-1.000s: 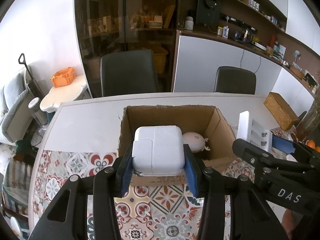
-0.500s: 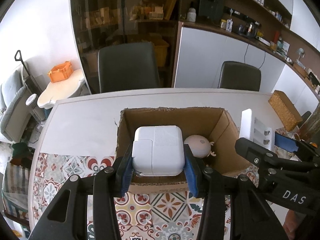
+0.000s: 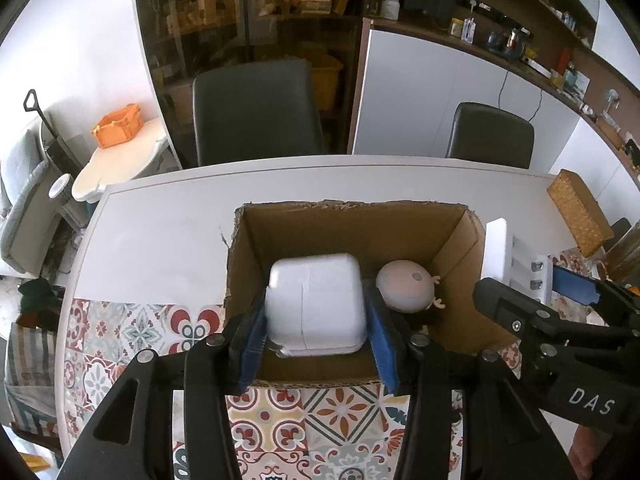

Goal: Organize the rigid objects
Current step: 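Open left tool to drop the charger cube while right tool releases the battery charger into the box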

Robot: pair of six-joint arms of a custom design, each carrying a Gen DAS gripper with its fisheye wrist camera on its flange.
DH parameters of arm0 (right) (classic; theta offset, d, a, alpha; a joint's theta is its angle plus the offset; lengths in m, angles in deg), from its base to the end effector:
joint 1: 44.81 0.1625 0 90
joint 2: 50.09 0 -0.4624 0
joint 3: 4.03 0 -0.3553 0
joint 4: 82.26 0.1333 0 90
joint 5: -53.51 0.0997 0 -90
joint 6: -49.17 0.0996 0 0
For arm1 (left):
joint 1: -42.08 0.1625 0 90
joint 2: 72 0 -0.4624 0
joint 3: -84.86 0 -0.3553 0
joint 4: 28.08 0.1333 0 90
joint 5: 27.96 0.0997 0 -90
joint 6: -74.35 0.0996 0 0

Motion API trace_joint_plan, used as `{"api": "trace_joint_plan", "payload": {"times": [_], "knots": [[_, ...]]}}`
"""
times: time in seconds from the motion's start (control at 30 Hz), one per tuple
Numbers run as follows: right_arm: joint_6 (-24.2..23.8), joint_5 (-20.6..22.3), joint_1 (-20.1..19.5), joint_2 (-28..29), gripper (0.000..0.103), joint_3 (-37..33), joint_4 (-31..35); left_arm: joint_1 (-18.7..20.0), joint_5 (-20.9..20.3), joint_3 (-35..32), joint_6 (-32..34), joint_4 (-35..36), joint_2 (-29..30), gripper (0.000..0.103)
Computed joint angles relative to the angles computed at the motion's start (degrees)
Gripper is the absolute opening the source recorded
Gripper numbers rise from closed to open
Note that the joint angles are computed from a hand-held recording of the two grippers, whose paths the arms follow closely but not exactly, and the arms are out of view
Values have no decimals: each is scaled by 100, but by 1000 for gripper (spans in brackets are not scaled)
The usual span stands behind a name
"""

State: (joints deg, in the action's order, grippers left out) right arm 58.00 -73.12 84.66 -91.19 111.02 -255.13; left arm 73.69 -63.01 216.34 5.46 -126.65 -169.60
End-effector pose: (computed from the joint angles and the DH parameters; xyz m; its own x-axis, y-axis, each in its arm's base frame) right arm 0.4115 -0.3835 0.0615 -0.7667 -0.3165 0.5586 -0.5164 0.8209 -0.2437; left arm -0.1425 -0.3399 0.3284 -0.7193 -0.1998 -0.6654 0.2745 0.7980 -0.5364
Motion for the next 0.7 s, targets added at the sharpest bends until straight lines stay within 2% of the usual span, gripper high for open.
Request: {"api": "trace_joint_plan", "payload": {"times": [0.1,0.23,0.43,0.6,0.7], "knots": [[12,16,-25,28,86,-47,82,27,43,-32,-115,135,-35,54],[79,108,-54,57,86,-107,203,-56,121,-154,-763,937,-115,71],[18,205,11,159,86,-222,357,-296,96,-409,-2374,2732,-213,91],[44,286,64,321,87,-358,507,-462,-34,-529,-3269,3681,-333,94],[173,307,73,388,87,-415,676,-556,-110,-536,-3505,3916,-414,94]]}}
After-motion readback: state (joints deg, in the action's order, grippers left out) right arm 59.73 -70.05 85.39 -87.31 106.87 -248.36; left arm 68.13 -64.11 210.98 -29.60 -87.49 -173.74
